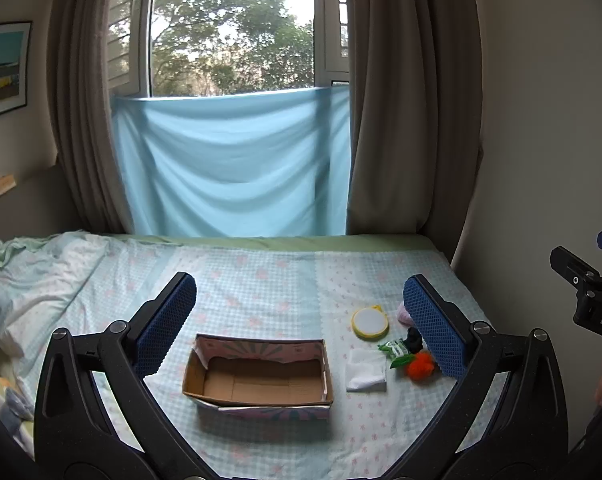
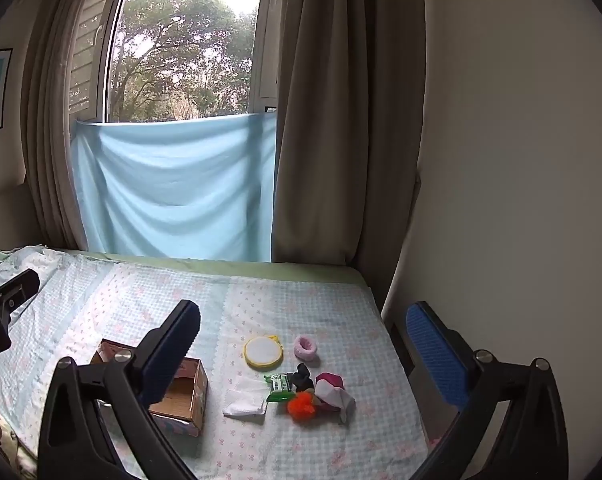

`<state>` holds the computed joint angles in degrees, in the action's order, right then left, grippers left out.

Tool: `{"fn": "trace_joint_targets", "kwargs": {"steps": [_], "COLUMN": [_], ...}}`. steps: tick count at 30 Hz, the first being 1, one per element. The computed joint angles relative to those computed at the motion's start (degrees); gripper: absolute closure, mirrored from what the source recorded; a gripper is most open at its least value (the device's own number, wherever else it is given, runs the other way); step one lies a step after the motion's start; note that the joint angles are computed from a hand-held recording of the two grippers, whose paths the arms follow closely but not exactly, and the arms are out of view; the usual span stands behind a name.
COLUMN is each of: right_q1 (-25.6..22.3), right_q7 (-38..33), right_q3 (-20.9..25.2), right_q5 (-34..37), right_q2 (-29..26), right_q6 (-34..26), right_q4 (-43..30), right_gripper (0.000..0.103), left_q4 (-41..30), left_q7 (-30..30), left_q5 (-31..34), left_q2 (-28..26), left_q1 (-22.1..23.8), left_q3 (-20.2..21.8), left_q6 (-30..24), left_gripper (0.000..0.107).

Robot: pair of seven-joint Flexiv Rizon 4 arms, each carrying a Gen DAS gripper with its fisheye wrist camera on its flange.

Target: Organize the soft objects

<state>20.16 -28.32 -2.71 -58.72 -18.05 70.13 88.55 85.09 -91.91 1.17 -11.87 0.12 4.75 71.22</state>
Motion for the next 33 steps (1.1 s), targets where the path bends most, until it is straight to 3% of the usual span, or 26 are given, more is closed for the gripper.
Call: {"fn": "trace_joint_targets", "kwargs": {"steps": [33], "right_q1": [-0.23], "right_q7": [0.29], "right_q3": [-0.77], "right_q5": [-0.49], "right_q2": [-0.49], "right_q6": [1.23], "right_q4": [-0.04], "right_gripper": [0.000], "left_q4": [1.45], "left_q7": [6.78], "left_q5": [-6.00], "left_q2": [-0.11], "left_q1": [1.10], "left_q3": [-1.60], "left_q6": [0.16], "left_gripper": [0.004]}}
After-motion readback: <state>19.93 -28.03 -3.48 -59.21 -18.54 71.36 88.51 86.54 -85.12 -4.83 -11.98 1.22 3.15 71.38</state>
